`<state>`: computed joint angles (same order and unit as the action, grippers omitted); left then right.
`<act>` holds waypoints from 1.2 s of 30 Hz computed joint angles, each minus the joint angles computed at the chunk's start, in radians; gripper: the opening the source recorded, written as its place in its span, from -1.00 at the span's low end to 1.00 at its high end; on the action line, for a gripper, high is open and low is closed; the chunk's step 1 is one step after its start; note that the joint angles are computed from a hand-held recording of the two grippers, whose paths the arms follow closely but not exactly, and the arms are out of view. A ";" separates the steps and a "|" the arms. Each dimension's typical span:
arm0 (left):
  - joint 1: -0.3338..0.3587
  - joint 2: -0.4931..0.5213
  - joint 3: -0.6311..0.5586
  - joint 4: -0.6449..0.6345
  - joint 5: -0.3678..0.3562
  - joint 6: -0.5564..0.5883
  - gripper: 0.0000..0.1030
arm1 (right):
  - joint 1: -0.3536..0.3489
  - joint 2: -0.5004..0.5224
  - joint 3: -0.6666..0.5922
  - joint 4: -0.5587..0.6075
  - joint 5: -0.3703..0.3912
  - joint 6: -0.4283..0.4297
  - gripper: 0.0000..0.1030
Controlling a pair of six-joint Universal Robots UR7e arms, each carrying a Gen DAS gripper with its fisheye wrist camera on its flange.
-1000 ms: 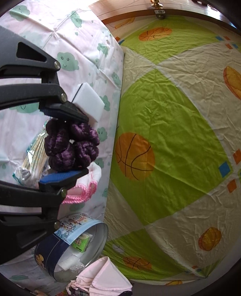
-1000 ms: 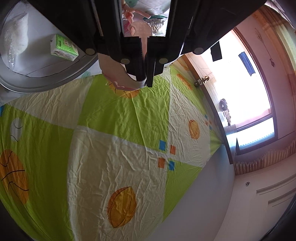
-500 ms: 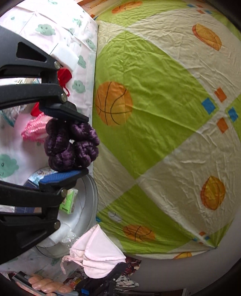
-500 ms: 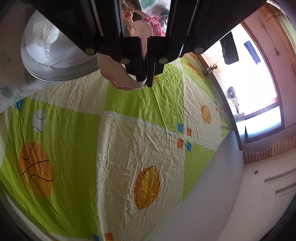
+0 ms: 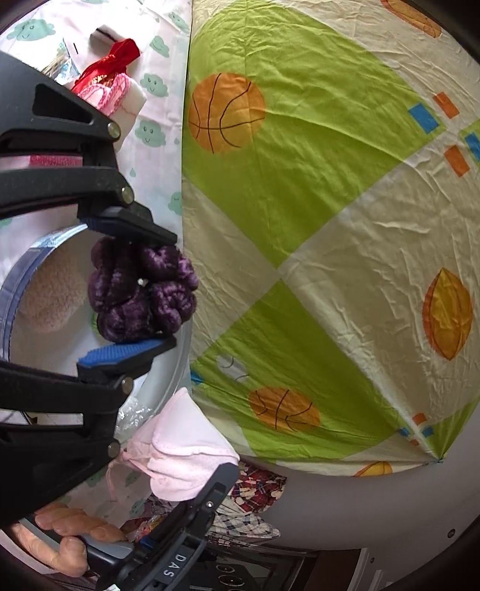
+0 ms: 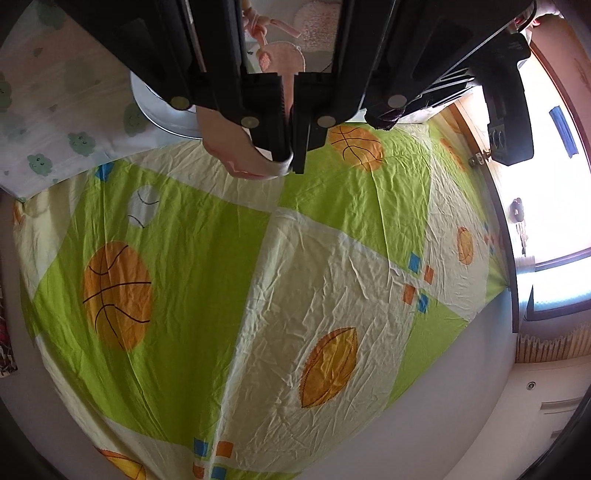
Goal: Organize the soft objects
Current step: 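Carry the scrunchie and pink cloth over the tin and release both inside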
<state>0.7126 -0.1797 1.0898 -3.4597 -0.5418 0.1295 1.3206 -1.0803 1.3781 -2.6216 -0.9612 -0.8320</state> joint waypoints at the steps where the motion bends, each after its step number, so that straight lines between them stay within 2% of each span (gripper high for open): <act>1: 0.001 0.009 -0.014 0.006 -0.002 0.001 -0.06 | 0.000 0.001 0.000 -0.010 -0.005 -0.003 -0.93; 5: 0.006 0.044 -0.079 0.072 -0.006 -0.024 -0.06 | 0.002 0.005 -0.012 -0.020 -0.017 -0.012 -0.93; 8: 0.006 0.094 -0.164 0.121 0.017 0.000 -0.06 | 0.010 0.011 -0.001 -0.096 -0.075 -0.032 -0.93; 15: 0.017 0.160 -0.282 0.277 0.044 -0.060 -0.06 | 0.024 0.057 -0.043 -0.070 -0.192 -0.085 -0.93; 23: 0.035 0.159 -0.281 0.390 0.083 -0.160 -0.06 | 0.043 0.107 -0.091 0.028 -0.328 -0.111 -0.92; 30: 0.045 0.156 -0.280 0.495 0.121 -0.238 -0.06 | 0.054 0.117 -0.110 0.129 -0.394 -0.100 -0.92; 32: 0.047 0.156 -0.279 0.508 0.132 -0.254 0.04 | 0.065 0.125 -0.129 0.158 -0.454 -0.071 -0.91; 33: 0.047 0.153 -0.275 0.514 0.135 -0.266 0.24 | 0.070 0.131 -0.146 0.186 -0.488 -0.052 -0.89; 34: 0.047 0.150 -0.271 0.502 0.131 -0.261 0.55 | 0.074 0.136 -0.165 0.223 -0.512 -0.033 -0.84; 36: 0.044 0.148 -0.261 0.453 0.126 -0.235 0.85 | 0.074 0.138 -0.195 0.293 -0.519 -0.005 -0.72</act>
